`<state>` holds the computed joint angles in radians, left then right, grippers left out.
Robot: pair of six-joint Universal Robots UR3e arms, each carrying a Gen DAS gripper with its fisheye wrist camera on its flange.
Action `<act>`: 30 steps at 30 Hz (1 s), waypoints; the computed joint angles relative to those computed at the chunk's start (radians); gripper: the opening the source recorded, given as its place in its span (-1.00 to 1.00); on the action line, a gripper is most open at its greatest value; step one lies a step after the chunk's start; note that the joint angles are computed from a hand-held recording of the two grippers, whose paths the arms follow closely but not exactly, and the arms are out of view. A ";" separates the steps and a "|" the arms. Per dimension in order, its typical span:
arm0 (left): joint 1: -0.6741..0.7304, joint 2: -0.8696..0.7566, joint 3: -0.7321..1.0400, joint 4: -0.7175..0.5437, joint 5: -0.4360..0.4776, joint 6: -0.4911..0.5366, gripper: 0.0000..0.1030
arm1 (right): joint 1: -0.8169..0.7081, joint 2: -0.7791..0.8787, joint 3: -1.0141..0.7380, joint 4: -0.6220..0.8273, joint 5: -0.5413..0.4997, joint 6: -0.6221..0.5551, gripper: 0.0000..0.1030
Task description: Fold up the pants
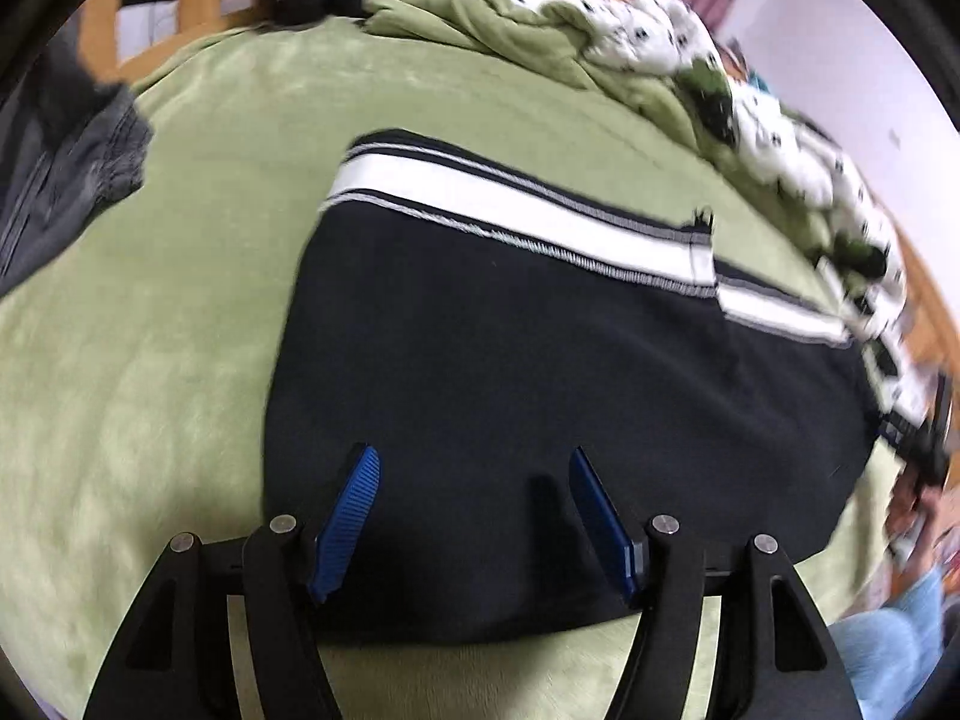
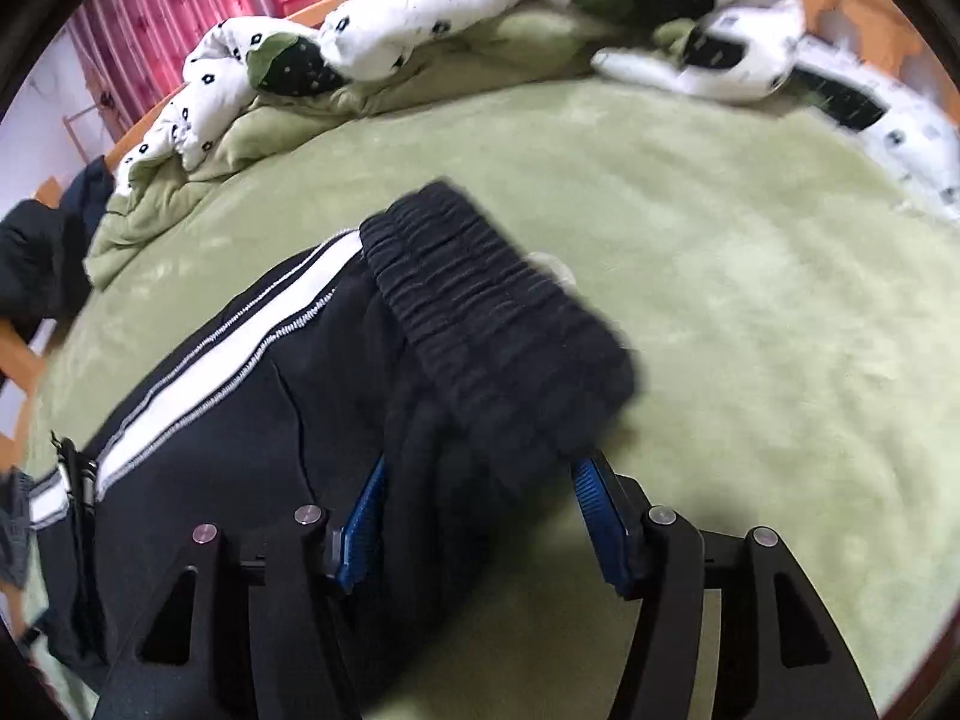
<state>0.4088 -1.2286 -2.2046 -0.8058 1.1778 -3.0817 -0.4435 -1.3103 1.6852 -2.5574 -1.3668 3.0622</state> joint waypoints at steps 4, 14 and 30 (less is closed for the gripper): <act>0.052 0.091 -0.025 -0.073 -0.016 0.018 0.23 | 0.112 -0.104 0.009 -0.012 -0.131 -0.069 0.14; 0.089 0.221 -0.065 -0.174 0.036 0.051 0.23 | 0.450 0.036 -0.337 0.282 0.064 -0.034 0.15; 0.589 0.709 -0.185 -0.810 -0.165 0.524 0.23 | 0.755 0.551 -0.890 0.544 0.022 -0.035 -0.54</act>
<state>0.9982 -0.5198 -2.3892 -1.6156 1.0129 -2.5574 0.3115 -0.7592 0.7949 -2.0135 -1.3453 3.0268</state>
